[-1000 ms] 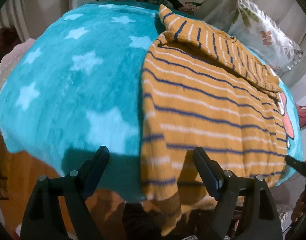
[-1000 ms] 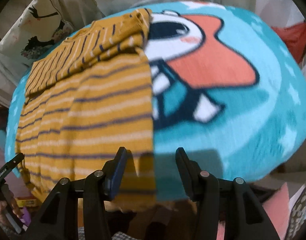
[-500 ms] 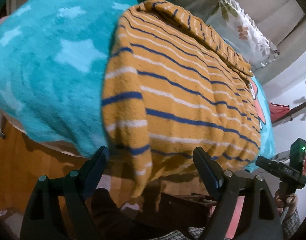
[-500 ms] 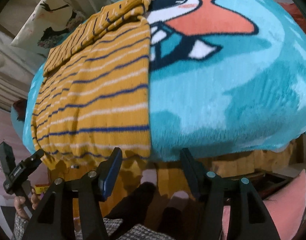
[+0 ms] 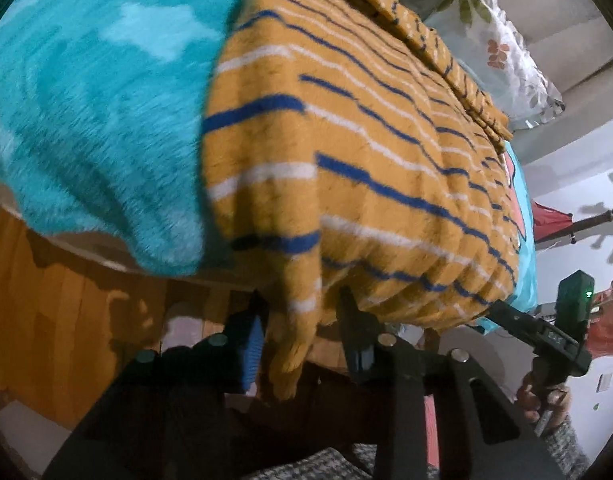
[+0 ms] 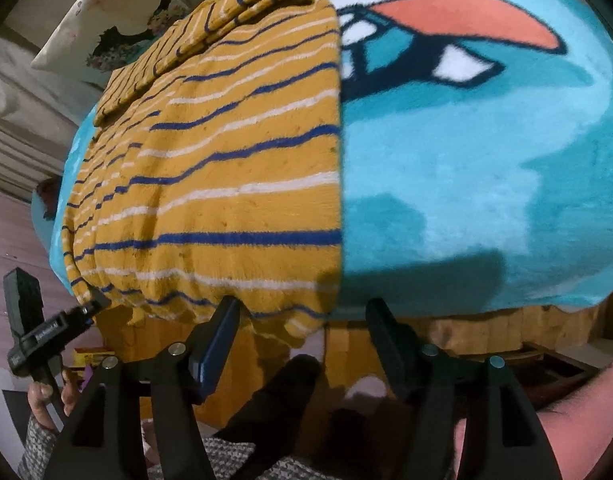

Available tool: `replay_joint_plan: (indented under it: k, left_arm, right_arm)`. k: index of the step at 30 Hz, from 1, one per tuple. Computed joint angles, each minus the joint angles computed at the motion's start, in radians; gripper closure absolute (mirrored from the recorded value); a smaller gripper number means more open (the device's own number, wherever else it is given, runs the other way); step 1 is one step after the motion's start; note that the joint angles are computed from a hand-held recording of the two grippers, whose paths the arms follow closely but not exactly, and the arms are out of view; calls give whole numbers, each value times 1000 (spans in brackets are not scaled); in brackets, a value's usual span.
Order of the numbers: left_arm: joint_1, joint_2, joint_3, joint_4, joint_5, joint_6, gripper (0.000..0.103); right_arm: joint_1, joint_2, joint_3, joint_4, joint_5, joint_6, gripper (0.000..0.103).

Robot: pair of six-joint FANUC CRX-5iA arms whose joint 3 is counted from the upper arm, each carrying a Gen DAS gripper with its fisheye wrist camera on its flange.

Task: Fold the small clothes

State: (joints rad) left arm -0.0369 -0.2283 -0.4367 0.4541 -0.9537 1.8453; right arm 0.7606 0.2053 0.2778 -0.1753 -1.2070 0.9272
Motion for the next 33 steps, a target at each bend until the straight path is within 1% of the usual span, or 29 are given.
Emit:
replay_joint_plan:
  k: [5, 6, 7, 9, 10, 12, 13, 14, 15, 16, 17, 20, 27, 33]
  left_arm:
    - [23, -10, 23, -31, -64, 23, 70]
    - [26, -8, 33, -41, -78, 28, 71]
    - [28, -5, 43, -48, -92, 31, 78]
    - [27, 6, 62, -54, -109, 36, 88]
    - [25, 13, 75, -63, -119, 39, 89]
    - [13, 29, 109, -93, -144, 52, 93]
    - [8, 34, 120, -103, -151, 58, 94]
    - [3, 38, 130, -113, -159, 65, 94]
    - [0, 41, 136, -117, -162, 69, 95]
    - [-4, 41, 142, -124, -166, 76, 95]
    - [-5, 40, 143, -126, -166, 78, 95]
    - [-9, 27, 142, -123, -159, 91, 96]
    - [-2, -32, 117, -99, -124, 104, 97]
    - [10, -88, 102, -84, -99, 132, 97]
  right_arm:
    - [-9, 2, -27, -45, 60, 10, 32]
    - [-12, -1, -38, -59, 80, 11, 32]
    - [-14, -3, -43, -68, 91, 9, 32]
    - [-19, -11, -62, -86, 125, 3, 32]
    - [-23, -16, -71, -102, 139, 4, 32]
    - [-34, -24, -82, -147, 160, 21, 45]
    - [-45, -25, -81, -185, 162, 44, 59]
    - [-50, -25, -77, -209, 157, 58, 67]
    - [-47, -28, -77, -211, 155, 57, 70]
    - [-46, -34, -80, -212, 152, 54, 80]
    - [-49, -39, -81, -224, 148, 54, 87]
    - [-61, -58, -83, -258, 137, 48, 92]
    - [-45, -106, -69, -251, 99, 48, 93]
    - [-36, -151, -64, -262, 99, 60, 93]
